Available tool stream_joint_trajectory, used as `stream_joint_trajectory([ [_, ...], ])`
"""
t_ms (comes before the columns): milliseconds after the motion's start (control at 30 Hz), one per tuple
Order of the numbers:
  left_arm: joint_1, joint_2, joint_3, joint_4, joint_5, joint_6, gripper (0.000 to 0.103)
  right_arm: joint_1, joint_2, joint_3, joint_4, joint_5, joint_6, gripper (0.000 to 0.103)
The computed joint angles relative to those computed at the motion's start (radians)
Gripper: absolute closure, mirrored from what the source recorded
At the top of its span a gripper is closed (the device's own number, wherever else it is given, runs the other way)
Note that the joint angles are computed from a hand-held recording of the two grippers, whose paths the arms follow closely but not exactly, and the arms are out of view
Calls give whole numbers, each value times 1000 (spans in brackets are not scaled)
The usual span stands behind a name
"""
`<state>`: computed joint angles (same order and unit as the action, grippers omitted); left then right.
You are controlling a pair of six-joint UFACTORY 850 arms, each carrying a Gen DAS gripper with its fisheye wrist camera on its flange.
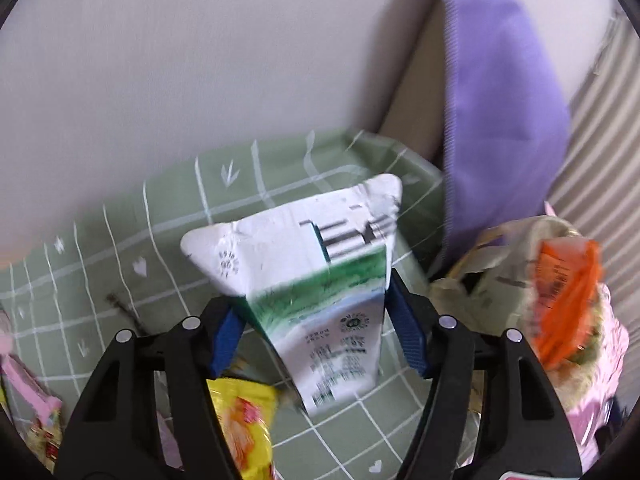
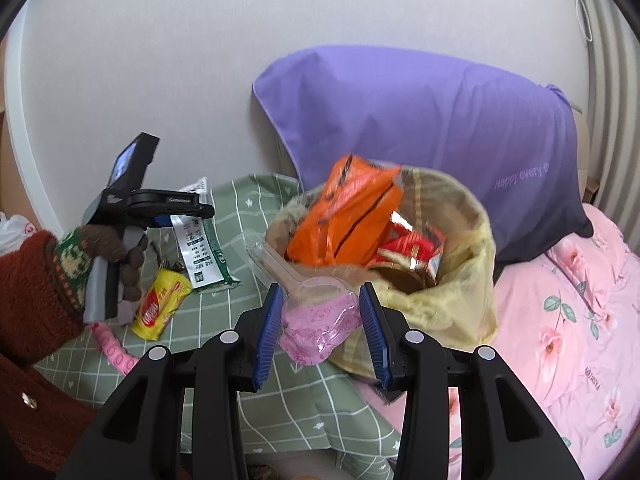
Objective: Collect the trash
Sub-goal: 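Carry the milk carton and pink spoon over the yellow-bagged bin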
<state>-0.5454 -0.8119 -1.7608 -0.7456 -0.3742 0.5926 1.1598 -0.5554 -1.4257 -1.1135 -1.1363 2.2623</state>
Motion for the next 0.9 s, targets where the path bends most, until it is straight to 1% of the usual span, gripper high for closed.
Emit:
stream_joint_trajectory([
  [100, -7, 73, 83, -203, 54, 256, 43, 3, 10, 1, -20, -25, -5, 65],
  [167, -10, 101, 113, -323, 65, 397, 43, 2, 13, -2, -23, -38, -18, 65],
  [233, -13, 129, 139, -440, 59, 531, 43, 6, 15, -7, -23, -60, -24, 65],
  [333, -11, 154, 154, -542, 13, 638, 43, 16, 19, -9, -17, -95, -21, 65],
  [400, -8, 173, 153, -620, -42, 709, 43, 27, 21, -13, -5, -126, -21, 65],
  [467, -9, 186, 144, -741, -122, 818, 43, 38, 26, -15, 8, -164, -24, 65],
  [500, -8, 190, 137, -775, -166, 841, 43, 47, 30, -17, 16, -196, -26, 65],
  [567, -2, 189, 105, -825, -293, 846, 43, 56, 39, -16, 22, -241, -30, 65],
  [600, -3, 188, 91, -836, -329, 839, 43, 65, 46, -17, 25, -281, -35, 65],
  [667, -13, 171, 57, -860, -403, 836, 43, 74, 60, -14, 22, -322, -35, 65],
  [733, -27, 143, 27, -853, -442, 811, 43, 81, 86, 0, 13, -361, -32, 65],
  [767, -37, 118, 3, -827, -466, 775, 43, 83, 95, 3, 10, -375, -34, 65],
  [833, -55, 75, -30, -763, -491, 725, 43, 79, 121, 22, 3, -396, -37, 65],
  [867, -71, 51, -48, -711, -480, 701, 43, 75, 137, 36, -2, -395, -34, 65],
  [900, -91, 26, -65, -641, -452, 678, 43, 69, 151, 51, -6, -387, -27, 65],
])
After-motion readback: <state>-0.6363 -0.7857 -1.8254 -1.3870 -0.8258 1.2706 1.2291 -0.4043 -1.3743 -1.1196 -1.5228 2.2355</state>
